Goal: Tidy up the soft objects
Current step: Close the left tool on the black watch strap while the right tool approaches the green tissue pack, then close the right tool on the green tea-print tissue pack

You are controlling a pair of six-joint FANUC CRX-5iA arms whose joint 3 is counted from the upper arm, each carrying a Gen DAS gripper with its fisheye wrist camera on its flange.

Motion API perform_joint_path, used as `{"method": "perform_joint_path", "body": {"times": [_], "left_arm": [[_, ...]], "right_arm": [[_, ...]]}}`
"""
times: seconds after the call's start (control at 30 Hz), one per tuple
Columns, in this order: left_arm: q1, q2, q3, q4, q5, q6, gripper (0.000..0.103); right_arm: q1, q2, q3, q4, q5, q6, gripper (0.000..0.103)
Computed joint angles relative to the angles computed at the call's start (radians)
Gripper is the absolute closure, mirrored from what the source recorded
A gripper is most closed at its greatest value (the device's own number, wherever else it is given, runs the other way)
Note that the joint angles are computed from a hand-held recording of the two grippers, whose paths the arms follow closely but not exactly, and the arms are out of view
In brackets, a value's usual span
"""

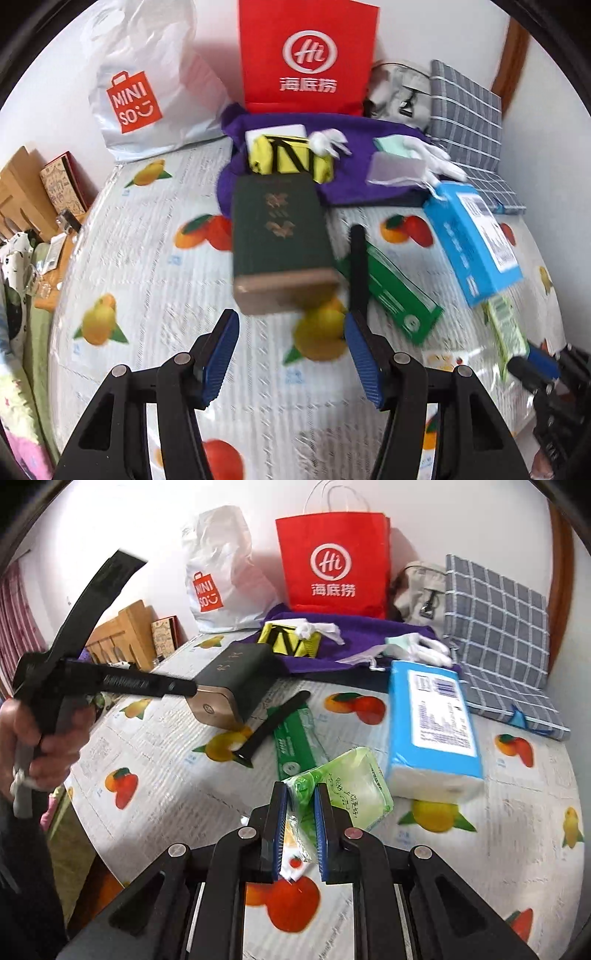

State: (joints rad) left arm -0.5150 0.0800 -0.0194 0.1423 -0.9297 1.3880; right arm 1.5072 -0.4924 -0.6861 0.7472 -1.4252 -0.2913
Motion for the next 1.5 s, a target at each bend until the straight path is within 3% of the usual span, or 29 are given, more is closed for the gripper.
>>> {"method": "perform_joint_path", "body": {"times": [0.2, 0.33, 0.6, 0.67, 0.73, 0.83, 0.97, 1.03, 1.07, 1.1, 1.27, 1.4, 1.5], "left_arm": [[-0.064, 0.007, -0.017, -0.062, 0.005, 0.053, 0.046], [-0.102, 0.049, 0.005, -0.081, 0.026, 0.087, 0.046], [-0.182, 0.143, 0.089, -0.224, 0.038, 0.202, 0.048], [-0.173, 0.162, 0.092, -0.202, 0.042, 0.214, 0.052], [-0.160, 0.151, 0.067, -0.176, 0.085, 0.235, 0.064], [-0.158, 0.145, 0.066, -0.180, 0.085, 0.233, 0.082], [-0.139, 0.121, 0.026, -0.120, 0.087, 0.173, 0.082], [-0.131, 0.105, 0.002, -0.096, 0.091, 0.165, 0.082], [-0.126, 0.094, -0.014, -0.082, 0.092, 0.162, 0.082], [-0.119, 0.079, -0.035, -0.060, 0.094, 0.149, 0.082], [-0.099, 0.018, -0.100, -0.047, 0.075, 0.130, 0.082], [-0.087, -0.045, -0.162, -0.046, 0.056, 0.115, 0.083], [-0.067, -0.073, -0.190, -0.047, 0.040, 0.117, 0.083]], "right_arm": [[0.106, -0.072, -0.046, -0.050, -0.130, -0.088, 0.089], [0.145, -0.126, -0.084, -0.080, -0.162, -0.075, 0.089], [0.117, -0.212, -0.160, -0.107, -0.043, 0.071, 0.088], [0.116, -0.219, -0.166, -0.124, -0.041, 0.085, 0.087], [0.145, -0.232, -0.171, -0.132, -0.065, 0.074, 0.087], [0.229, -0.267, -0.185, -0.130, -0.134, -0.002, 0.080], [0.327, -0.292, -0.192, -0.140, -0.231, -0.179, 0.063], [0.363, -0.298, -0.196, -0.136, -0.265, -0.279, 0.050], [0.370, -0.293, -0.196, -0.138, -0.274, -0.324, 0.038], [0.369, -0.280, -0.195, -0.138, -0.279, -0.366, 0.033], [0.313, -0.246, -0.193, -0.154, -0.217, -0.484, 0.032], [0.184, -0.152, -0.160, -0.197, -0.165, -0.442, 0.032], [0.143, -0.119, -0.162, -0.180, -0.152, -0.449, 0.026]]}}
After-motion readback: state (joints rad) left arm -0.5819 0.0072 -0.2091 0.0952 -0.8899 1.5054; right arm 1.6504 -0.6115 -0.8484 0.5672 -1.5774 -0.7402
